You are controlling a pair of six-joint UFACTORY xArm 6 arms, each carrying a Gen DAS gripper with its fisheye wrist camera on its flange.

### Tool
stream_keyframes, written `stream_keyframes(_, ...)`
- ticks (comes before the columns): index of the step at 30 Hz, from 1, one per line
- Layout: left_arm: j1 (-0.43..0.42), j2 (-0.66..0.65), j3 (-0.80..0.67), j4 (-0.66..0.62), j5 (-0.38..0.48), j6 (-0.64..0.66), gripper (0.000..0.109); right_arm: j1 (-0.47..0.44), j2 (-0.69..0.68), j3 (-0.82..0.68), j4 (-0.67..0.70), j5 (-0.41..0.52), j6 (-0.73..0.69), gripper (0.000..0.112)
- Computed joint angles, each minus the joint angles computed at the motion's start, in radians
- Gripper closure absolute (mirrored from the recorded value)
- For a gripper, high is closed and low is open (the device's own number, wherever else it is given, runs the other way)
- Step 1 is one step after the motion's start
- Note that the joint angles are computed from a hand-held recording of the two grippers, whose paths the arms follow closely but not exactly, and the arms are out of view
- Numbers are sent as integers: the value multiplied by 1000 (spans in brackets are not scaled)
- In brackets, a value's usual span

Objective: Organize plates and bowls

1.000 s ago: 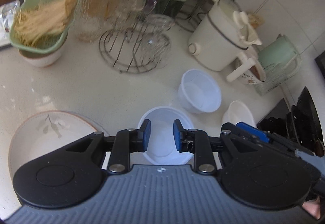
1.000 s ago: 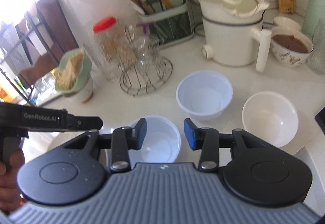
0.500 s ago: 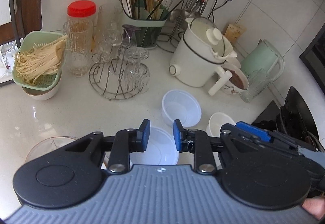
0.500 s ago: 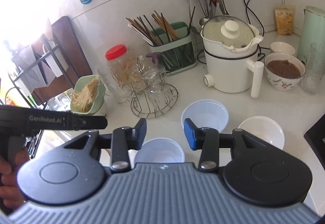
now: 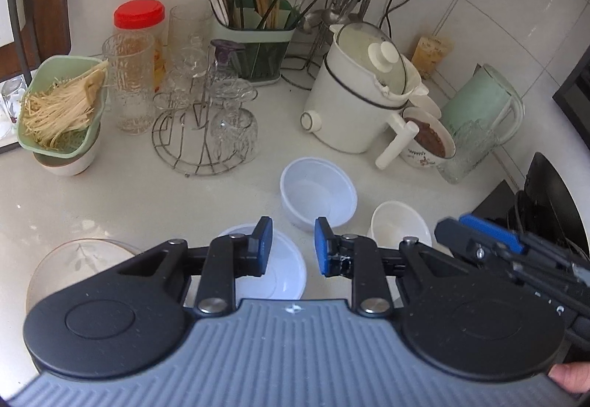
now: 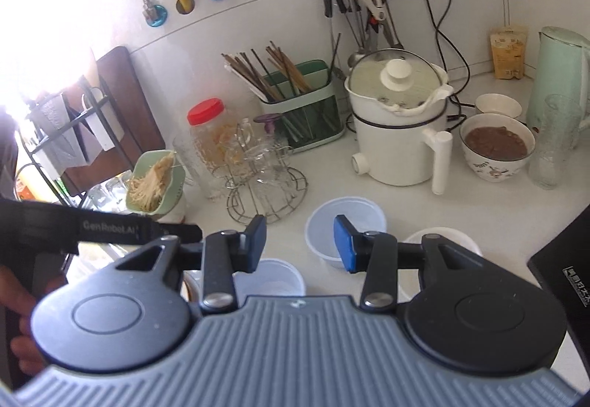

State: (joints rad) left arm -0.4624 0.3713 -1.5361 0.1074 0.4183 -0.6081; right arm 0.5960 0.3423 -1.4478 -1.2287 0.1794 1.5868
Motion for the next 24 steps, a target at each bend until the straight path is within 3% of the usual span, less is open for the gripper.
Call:
stream_keyframes(10, -41, 39, -67, 111, 45, -167, 81, -62, -52, 96, 75, -94, -128, 69)
stream_keyframes(14, -56, 63, -108, 111, 84, -157, 81, -70, -69, 127, 171, -94, -217, 69)
stream_keyframes(24, -44, 62, -110, 77, 87, -78, 81, -58, -40, 92, 224, -64, -220, 69)
